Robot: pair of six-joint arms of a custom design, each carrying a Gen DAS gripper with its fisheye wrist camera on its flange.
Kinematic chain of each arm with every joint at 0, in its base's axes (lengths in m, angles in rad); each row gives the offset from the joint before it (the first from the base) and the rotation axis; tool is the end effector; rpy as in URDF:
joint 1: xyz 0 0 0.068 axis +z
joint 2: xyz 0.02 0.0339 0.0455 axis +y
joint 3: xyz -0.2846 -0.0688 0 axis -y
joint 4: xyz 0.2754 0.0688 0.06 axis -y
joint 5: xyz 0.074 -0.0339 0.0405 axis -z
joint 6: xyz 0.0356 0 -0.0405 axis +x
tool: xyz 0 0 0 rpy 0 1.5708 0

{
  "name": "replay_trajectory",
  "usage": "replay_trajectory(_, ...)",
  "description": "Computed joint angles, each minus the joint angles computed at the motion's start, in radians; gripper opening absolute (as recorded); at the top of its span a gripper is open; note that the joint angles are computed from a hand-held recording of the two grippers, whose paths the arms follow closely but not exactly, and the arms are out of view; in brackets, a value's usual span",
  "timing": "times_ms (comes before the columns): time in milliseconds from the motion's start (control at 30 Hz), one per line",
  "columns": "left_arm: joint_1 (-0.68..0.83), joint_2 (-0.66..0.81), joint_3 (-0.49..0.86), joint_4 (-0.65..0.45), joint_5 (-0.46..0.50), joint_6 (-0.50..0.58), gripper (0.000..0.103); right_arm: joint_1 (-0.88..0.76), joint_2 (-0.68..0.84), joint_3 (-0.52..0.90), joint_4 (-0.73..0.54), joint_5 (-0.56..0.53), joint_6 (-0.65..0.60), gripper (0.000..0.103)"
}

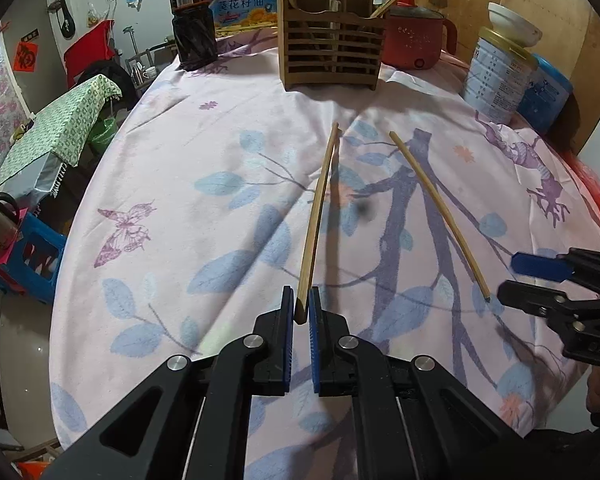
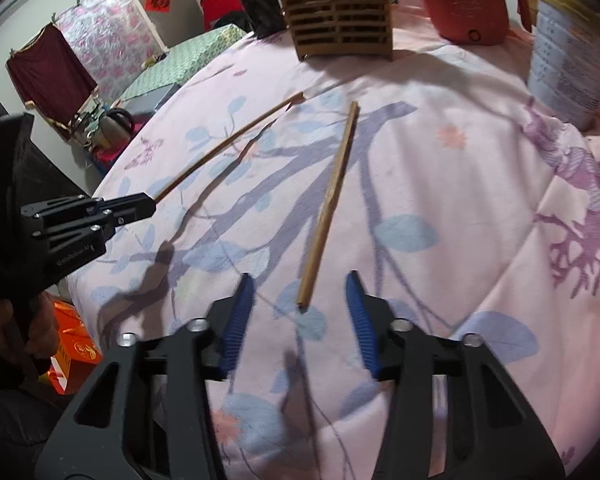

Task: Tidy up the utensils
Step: 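Lift both chopsticks and carry them up over the wooden holder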

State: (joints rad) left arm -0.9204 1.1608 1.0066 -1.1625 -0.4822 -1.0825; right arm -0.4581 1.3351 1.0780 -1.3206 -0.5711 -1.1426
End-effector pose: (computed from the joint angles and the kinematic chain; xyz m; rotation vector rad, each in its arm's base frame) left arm 0.1430 -0.1607 0.2894 -0.2921 2.5863 0.0649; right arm 0.2188 -0.0864 0.2743 -0.8977 2.5277 0.5551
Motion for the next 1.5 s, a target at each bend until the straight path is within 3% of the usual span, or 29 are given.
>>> replay_trajectory(167,-0.004,-0.013,-0.010,-0.013,0.008,-0.006,0.008,0.012,-0.038,-0.090,0.102,0.027,0.011,0.009)
replay_trajectory(367,0.004,-0.003,-0.029,0.006,0.028,0.011,0.008,-0.020,-0.066,-0.111,0.137,0.021,-0.009,0.007)
replay_trajectory(633,0.030,0.000,0.058,-0.037,-0.010,0.040,0.008,-0.119,0.002,0.115,0.036,-0.102,0.005,0.006)
replay_trajectory(900,0.145,0.026,0.343,-0.078,-0.100,0.264,0.008,-0.081,0.095,0.465,-0.041,-0.276,0.184,0.006)
replay_trajectory(1100,0.252,0.059,0.469,-0.009,-0.049,0.467,0.008,-0.045,0.079,0.527,0.010,-0.295,0.351,0.006)
replay_trajectory(1167,0.273,0.061,0.463,0.001,-0.012,0.508,0.009,-0.051,0.049,0.505,0.033,-0.289,0.394,0.006)
replay_trajectory(1267,0.307,0.013,0.367,0.026,0.062,0.549,0.046,-0.061,-0.004,0.455,0.074,-0.264,0.452,0.006)
replay_trajectory(1367,0.338,-0.058,0.206,0.064,0.148,0.578,0.046,-0.057,-0.031,0.423,0.106,-0.233,0.512,0.006)
replay_trajectory(1500,0.348,-0.111,0.018,0.098,0.246,0.539,0.046,-0.047,-0.016,0.429,0.100,-0.224,0.510,0.006)
